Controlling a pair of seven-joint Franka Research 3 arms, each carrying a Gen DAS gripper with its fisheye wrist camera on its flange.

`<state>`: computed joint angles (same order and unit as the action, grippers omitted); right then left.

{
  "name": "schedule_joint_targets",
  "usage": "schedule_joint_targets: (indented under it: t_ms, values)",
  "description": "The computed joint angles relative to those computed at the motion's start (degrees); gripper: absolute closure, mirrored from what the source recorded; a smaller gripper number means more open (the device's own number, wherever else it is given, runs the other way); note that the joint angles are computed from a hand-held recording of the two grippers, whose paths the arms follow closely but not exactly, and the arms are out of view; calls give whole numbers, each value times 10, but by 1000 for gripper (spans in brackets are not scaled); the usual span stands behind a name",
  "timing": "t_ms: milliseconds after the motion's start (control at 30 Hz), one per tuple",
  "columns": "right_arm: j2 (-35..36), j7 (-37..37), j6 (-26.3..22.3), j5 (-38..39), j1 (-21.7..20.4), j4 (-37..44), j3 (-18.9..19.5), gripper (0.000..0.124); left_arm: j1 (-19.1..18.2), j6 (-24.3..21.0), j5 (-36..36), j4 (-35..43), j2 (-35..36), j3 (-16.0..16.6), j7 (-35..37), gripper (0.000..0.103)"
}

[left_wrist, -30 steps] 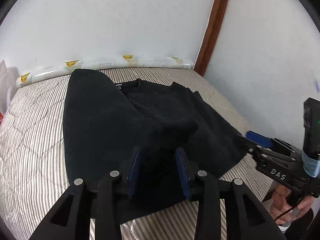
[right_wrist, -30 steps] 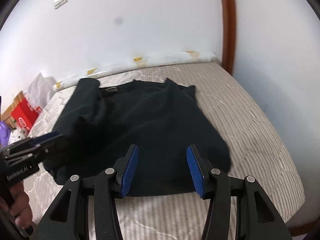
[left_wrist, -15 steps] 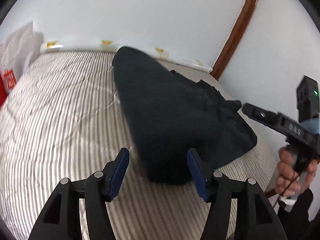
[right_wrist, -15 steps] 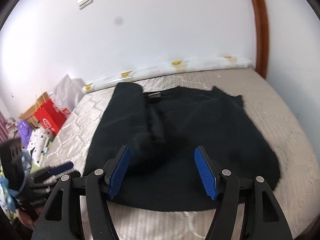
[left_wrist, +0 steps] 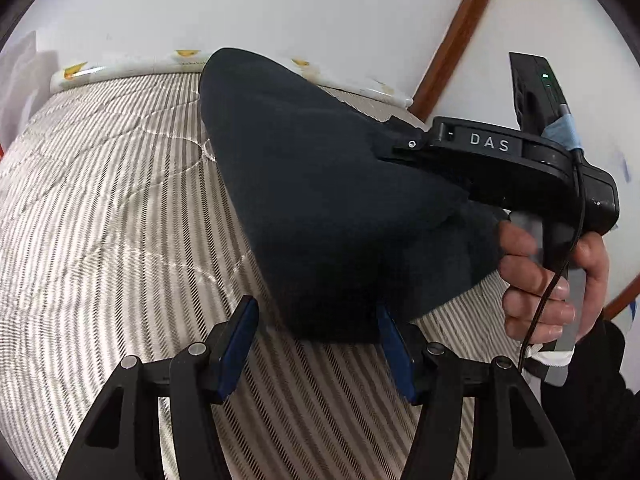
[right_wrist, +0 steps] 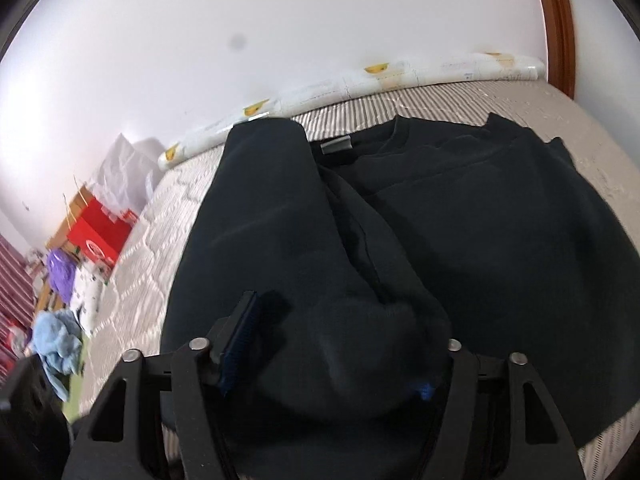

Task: Fold small clothes
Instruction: 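Lift the bundle end and fold it over onto the other half with both grippers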

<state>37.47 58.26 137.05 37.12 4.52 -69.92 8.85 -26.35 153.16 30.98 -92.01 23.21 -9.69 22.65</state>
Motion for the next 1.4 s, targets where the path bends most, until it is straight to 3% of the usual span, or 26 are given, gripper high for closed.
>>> schedule_joint_targets:
  t_ms: [100, 267, 367, 533, 700, 767, 833, 867, 900, 967, 1000, 1067, 1133, 1200, 1400]
  values:
    - [1, -37, 14, 4, -4, 6, 9, 108, -2, -9, -2, 21, 15, 3, -4, 45]
    - [-59, -155, 121, 65, -26, -68, 33, 111, -12, -42, -7, 77, 50, 2, 18, 45]
    - [-89, -213, 161, 113, -44, -97, 39, 112, -22, -59, -8, 119, 74, 3, 39, 45]
    - [-118, -292, 224, 181, -75, -133, 26, 112, -32, -67, -29, 216, 135, -6, 107, 35]
    - [-65, -163, 219, 97, -67, -99, -45, 112, -75, -159, -56, 395, 239, 7, 189, 35]
    - [-38, -109, 186, 64, -77, -79, -57, 112, -89, -187, -66, 453, 273, 19, 198, 35]
    - [-18, -74, 148, 43, -91, -63, -55, 109, -97, -189, -72, 463, 280, 31, 187, 35]
    - [-14, -61, 141, 37, -97, -63, -52, 100, -98, -184, -72, 456, 276, 36, 177, 35]
    - [-15, -49, 151, 35, -98, -72, -51, 85, -99, -178, -73, 446, 271, 38, 170, 35]
    - [-19, -32, 181, 21, -94, -92, -53, 69, -94, -154, -73, 417, 258, 38, 158, 40]
    - [-18, -28, 182, 14, -96, -92, -51, 67, -89, -142, -76, 404, 252, 34, 160, 47]
    - [-13, -12, 153, 6, -104, -82, -45, 67, -83, -128, -81, 399, 249, 27, 171, 63]
    - [-9, -20, 138, 8, -113, -76, -32, 76, -96, -121, -61, 385, 238, 45, 156, 76]
    - [-9, -31, 142, 17, -114, -77, -22, 96, -102, -105, -41, 358, 222, 58, 128, 81]
    - [-17, -29, 140, 25, -100, -80, -9, 101, -94, -42, 32, 188, 112, 78, 4, 84]
